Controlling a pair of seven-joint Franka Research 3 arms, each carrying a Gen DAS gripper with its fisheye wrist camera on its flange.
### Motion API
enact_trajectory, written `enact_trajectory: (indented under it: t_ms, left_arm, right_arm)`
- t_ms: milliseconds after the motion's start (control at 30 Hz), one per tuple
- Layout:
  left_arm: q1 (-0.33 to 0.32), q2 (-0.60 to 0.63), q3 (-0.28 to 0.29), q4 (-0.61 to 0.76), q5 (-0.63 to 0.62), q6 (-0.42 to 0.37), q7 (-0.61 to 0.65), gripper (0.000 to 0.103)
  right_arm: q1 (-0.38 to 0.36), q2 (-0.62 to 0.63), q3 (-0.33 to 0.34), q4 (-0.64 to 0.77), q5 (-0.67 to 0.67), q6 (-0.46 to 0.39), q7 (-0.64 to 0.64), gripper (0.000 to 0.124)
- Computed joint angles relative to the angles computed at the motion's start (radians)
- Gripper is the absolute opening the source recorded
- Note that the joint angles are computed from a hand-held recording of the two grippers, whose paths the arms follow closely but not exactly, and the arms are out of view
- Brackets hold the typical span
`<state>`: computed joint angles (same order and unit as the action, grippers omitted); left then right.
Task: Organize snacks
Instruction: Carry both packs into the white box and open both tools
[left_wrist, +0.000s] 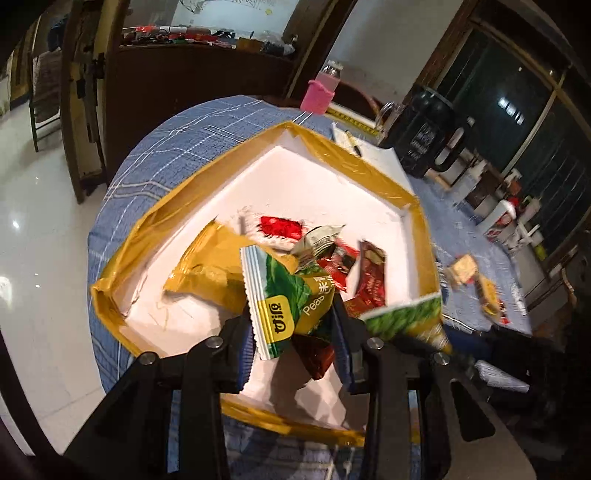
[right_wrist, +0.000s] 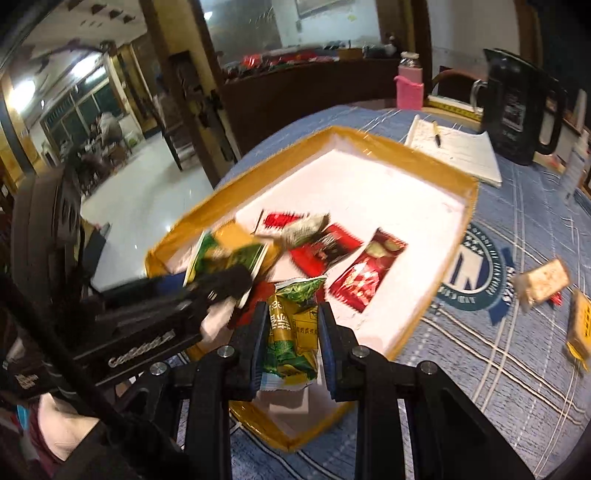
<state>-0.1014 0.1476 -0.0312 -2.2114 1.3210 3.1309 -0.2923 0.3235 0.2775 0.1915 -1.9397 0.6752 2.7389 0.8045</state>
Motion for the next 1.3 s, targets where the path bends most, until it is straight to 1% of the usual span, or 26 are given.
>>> enact_trajectory:
  t_ms: [33,67,100,167,233,333,400,433,467,533,600,667,800,867,967,1033,1100,1167,1200,1233,1267,1300]
  left_arm:
    - [0.023,0.012,-0.024,0.001,-0.104,0.001,0.11,0.038]
    - [0.035,0.021,-0.036,0.002,-0.181,0.004,0.186,0.038]
    - [0.07,0.032,-0.074,0.001,-0.304,0.008,0.306,0.038]
    - [0.111,0.051,-0.124,0.013,-0.446,-0.009,0.452,0.038]
    - [0.118,0.067,-0.136,0.032,-0.516,-0.032,0.526,0.038]
    - [0.128,0.074,-0.144,0.029,-0.604,-0.016,0.606,0.038]
    - [0.083,0.06,-0.094,0.012,-0.596,-0.005,0.594,0.038]
    - [0.065,0.055,-0.076,0.002,-0.598,-0.003,0.594,0.038]
    - [0.016,0.046,-0.022,-0.007,-0.554,0.002,0.552,0.038]
    - [-0.025,0.037,0.017,-0.016,-0.545,0.004,0.541,0.038]
    - [-0.041,0.032,0.024,-0.021,-0.556,-0.002,0.553,0.038]
    - [-0.064,0.023,0.039,-0.028,-0.539,-0.011,0.539,0.038]
    - [-0.095,0.005,0.064,-0.046,-0.463,-0.009,0.466,0.038]
    - [-0.101,-0.005,0.06,-0.052,-0.419,-0.021,0.428,0.038]
    - [-0.088,-0.022,0.031,-0.067,-0.388,-0.033,0.409,0.038]
    - [-0.076,-0.035,0.007,-0.083,-0.386,-0.032,0.409,0.038]
    - [-0.057,-0.047,-0.02,-0.105,-0.419,-0.019,0.438,0.038]
    - [-0.053,-0.058,-0.035,-0.118,-0.429,-0.02,0.45,0.039]
    - [-0.046,-0.059,-0.041,-0.124,-0.44,-0.001,0.463,0.04]
    - [-0.034,-0.056,-0.048,-0.131,-0.466,0.037,0.485,0.042]
    - [-0.021,-0.056,-0.057,-0.139,-0.509,0.068,0.513,0.046]
    - [-0.034,-0.06,-0.043,-0.141,-0.514,0.077,0.508,0.047]
  right_arm:
    - [0.013,0.013,-0.012,0.011,-0.032,0.002,0.028,0.025]
    - [0.027,0.028,-0.024,0.027,-0.069,0.003,0.061,0.025]
    - [0.038,0.043,-0.037,0.044,-0.107,0.002,0.096,0.024]
    - [0.06,0.07,-0.061,0.077,-0.184,0.009,0.166,0.021]
    - [0.082,0.104,-0.089,0.123,-0.264,0.007,0.249,0.02]
    - [0.105,0.143,-0.124,0.174,-0.366,0.014,0.356,0.017]
    - [0.091,0.151,-0.113,0.184,-0.385,0.004,0.38,0.011]
    - [0.077,0.148,-0.1,0.181,-0.382,-0.003,0.375,0.01]
    - [0.065,0.144,-0.088,0.176,-0.377,-0.01,0.366,0.009]
    - [0.05,0.131,-0.071,0.155,-0.368,-0.022,0.349,0.009]
    - [0.04,0.119,-0.058,0.133,-0.356,-0.038,0.335,0.009]
    - [0.038,0.118,-0.056,0.129,-0.349,-0.068,0.338,0.009]
    - [0.025,0.085,-0.045,0.089,-0.317,-0.083,0.313,0.009]
    - [0.017,0.068,-0.04,0.069,-0.297,-0.097,0.292,0.009]
    - [0.004,0.038,-0.027,0.031,-0.252,-0.105,0.244,0.009]
    - [-0.005,0.018,-0.02,0.005,-0.213,-0.118,0.209,0.009]
    - [-0.009,-0.005,-0.017,-0.026,-0.175,-0.123,0.176,0.009]
    - [-0.012,-0.026,-0.016,-0.053,-0.14,-0.126,0.142,0.009]
    - [-0.011,-0.031,-0.017,-0.058,-0.127,-0.129,0.131,0.009]
    - [-0.009,-0.034,-0.02,-0.064,-0.117,-0.123,0.123,0.01]
    - [-0.003,-0.034,-0.025,-0.067,-0.116,-0.105,0.127,0.01]
    - [0.008,-0.03,-0.032,-0.067,-0.124,-0.067,0.146,0.01]
